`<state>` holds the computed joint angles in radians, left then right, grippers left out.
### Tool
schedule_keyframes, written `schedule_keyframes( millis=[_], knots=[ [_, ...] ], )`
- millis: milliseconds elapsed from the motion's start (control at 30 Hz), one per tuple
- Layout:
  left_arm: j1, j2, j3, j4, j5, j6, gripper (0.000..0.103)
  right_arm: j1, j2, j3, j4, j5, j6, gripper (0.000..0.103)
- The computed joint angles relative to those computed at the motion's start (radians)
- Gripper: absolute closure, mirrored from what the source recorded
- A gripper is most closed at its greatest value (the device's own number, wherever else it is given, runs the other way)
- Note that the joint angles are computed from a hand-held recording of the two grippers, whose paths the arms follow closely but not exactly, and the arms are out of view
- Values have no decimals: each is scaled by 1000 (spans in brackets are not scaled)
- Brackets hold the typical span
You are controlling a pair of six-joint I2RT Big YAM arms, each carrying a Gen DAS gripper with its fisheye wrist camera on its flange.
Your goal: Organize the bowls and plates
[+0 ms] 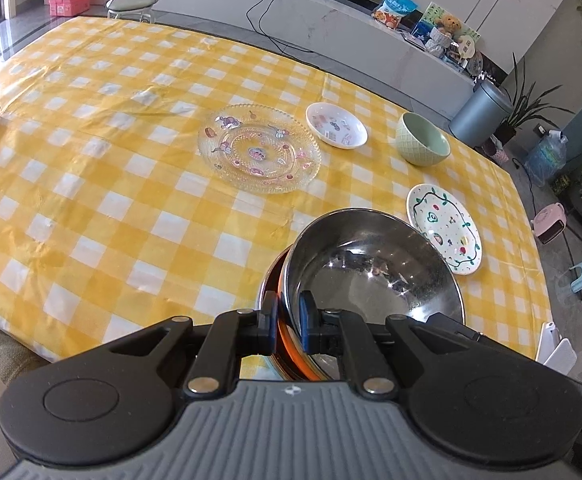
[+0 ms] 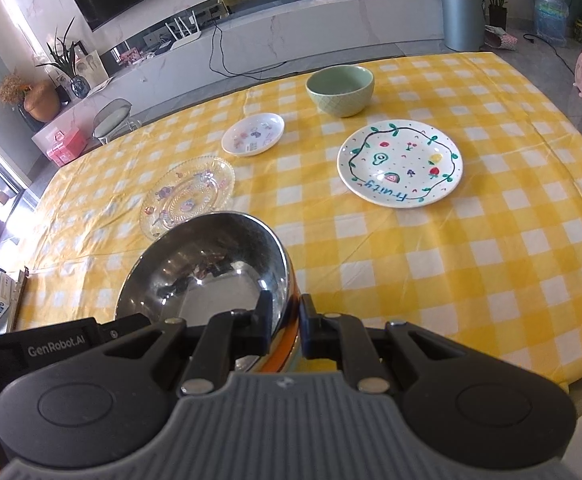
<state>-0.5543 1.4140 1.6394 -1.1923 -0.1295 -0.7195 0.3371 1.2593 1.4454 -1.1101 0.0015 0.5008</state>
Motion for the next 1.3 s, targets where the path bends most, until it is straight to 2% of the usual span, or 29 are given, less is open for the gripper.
schedule_keyframes(
  millis=[567,667,833,933,1000,1100,1300],
  knots=[
    [2,17,8,-16,-24,27,90,0,14,-18,4,-21,-25,90],
    [-1,17,18,-14,-37,27,88,-1,8,-18,13,-27,-29,84],
    [-5,10,30,-7,-68,29,78,2,-8,-8,24,-22,-42,72],
    [-7,3,44,5,-85,37,74,-5,-23,-6,29,-19,-42,69],
    [-7,8,68,11,-80,54,74,-15,-32,-3,33,-14,-44,68],
    [-9,22,114,25,-34,86,74,-36,-42,8,39,0,-59,66],
    [-32,95,253,32,12,194,74,-111,-41,45,51,2,-89,64]
  ],
)
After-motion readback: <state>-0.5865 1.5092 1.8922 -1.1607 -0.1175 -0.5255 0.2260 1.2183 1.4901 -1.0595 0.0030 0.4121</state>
